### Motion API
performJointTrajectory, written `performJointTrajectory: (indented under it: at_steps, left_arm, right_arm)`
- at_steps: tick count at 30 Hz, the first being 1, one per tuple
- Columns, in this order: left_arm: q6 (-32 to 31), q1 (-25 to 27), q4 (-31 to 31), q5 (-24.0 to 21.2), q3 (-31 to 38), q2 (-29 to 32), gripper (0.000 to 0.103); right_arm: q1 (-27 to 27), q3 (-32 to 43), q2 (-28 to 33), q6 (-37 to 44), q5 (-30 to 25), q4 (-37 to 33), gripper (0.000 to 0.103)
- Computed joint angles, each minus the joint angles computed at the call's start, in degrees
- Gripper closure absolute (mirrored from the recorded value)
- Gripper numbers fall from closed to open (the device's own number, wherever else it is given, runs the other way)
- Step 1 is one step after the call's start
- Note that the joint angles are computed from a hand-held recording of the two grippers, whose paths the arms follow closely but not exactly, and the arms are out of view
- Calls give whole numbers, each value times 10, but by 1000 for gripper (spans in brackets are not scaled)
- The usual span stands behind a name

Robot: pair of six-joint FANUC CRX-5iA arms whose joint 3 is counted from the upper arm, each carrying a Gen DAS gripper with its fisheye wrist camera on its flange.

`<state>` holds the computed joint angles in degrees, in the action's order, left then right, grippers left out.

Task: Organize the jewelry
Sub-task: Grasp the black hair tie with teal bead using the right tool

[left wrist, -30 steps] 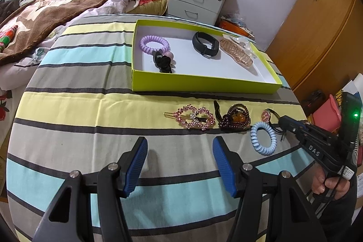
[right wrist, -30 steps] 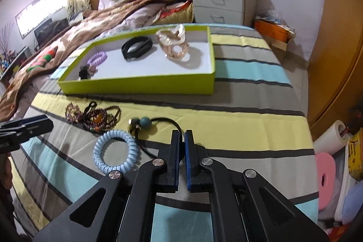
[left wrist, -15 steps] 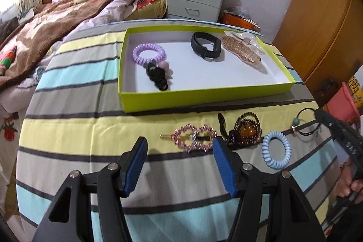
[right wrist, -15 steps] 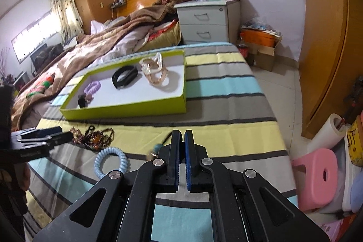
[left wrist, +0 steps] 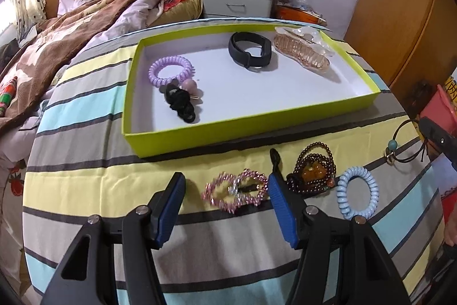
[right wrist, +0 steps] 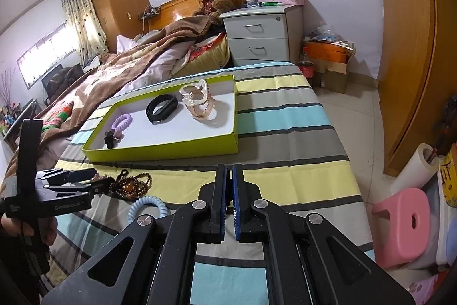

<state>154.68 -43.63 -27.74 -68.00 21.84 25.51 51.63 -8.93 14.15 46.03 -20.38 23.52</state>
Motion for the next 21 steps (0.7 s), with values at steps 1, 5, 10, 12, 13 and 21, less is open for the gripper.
performJointTrajectory:
  at_steps: [1, 5, 10, 12, 13, 21]
  left_arm:
    - [-2, 0, 1, -1, 2, 2, 40]
    - [-1, -3, 1, -9, 5, 3, 41]
    - [-5, -16, 5, -5, -1, -2, 42]
    - [-15, -17, 12, 5, -7, -5, 42]
    - [-20, -15, 16, 11, -9, -7, 42]
    - [-61, -12, 3, -20, 13, 7, 41]
  right_arm:
    - [-1, -2, -1, 1, 1, 0, 99]
    - [0, 4, 3, 10, 0, -7, 99]
    - [2, 9, 7, 13, 1, -13, 99]
    - [4, 8, 7, 9, 2, -9, 99]
    - [4, 6, 5, 7, 3, -6, 99]
    - [8, 4, 4, 4, 1, -5, 99]
